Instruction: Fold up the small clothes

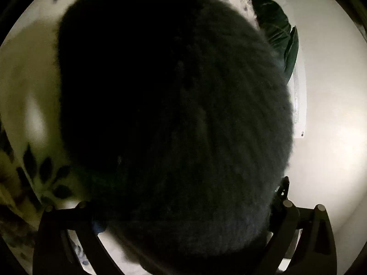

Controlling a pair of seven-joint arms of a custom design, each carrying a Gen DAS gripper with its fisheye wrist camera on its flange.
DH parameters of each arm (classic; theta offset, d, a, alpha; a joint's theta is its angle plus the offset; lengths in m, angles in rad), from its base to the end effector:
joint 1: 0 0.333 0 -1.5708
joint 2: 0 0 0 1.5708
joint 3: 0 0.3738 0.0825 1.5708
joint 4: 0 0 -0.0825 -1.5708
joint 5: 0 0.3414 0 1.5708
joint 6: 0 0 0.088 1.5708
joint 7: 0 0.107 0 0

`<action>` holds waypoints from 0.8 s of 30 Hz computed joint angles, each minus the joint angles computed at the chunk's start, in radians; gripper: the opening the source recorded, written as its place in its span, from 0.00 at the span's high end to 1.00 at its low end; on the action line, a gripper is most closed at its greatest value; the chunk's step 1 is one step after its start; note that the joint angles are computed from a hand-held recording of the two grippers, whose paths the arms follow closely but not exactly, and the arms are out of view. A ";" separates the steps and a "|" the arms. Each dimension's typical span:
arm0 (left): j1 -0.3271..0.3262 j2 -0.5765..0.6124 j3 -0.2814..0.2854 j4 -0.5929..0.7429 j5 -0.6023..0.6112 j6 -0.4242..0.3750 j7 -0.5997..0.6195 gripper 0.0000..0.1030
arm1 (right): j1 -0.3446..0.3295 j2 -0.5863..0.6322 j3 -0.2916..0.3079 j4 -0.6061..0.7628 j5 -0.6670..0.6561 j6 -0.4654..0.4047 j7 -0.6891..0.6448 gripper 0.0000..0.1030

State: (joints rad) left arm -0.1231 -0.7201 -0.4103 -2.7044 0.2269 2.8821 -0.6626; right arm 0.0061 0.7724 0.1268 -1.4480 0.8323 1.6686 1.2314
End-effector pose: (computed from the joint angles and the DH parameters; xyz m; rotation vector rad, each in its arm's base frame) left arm 0.2466 -0.2057 0.5819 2.7399 -0.1273 1.3384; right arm 0.6695 0.1412 0.2999 -1.8606 1.6422 1.2943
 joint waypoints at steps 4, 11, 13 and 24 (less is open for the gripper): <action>-0.019 -0.013 0.017 0.029 0.018 -0.063 0.042 0.20 | 0.028 -0.092 -0.019 -0.107 -0.016 0.120 -0.069 0.52; -0.264 -0.007 0.288 0.022 -0.075 -0.078 0.382 0.21 | -0.015 -0.310 -0.043 -0.390 0.115 0.234 -0.142 0.62; -0.357 -0.012 0.397 0.040 -0.114 -0.125 0.534 0.21 | -0.031 -0.399 -0.066 -0.512 0.169 0.259 -0.165 0.62; -0.654 -0.057 0.679 0.093 -0.346 -0.245 1.092 0.21 | -0.083 -0.593 -0.205 -0.890 0.210 0.232 -0.205 0.44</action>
State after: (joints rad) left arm -0.7769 -0.7767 0.2690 -2.6119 -0.1191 2.6370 0.4292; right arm -0.0774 0.1790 -0.0780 -2.3385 1.0424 1.9011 1.0259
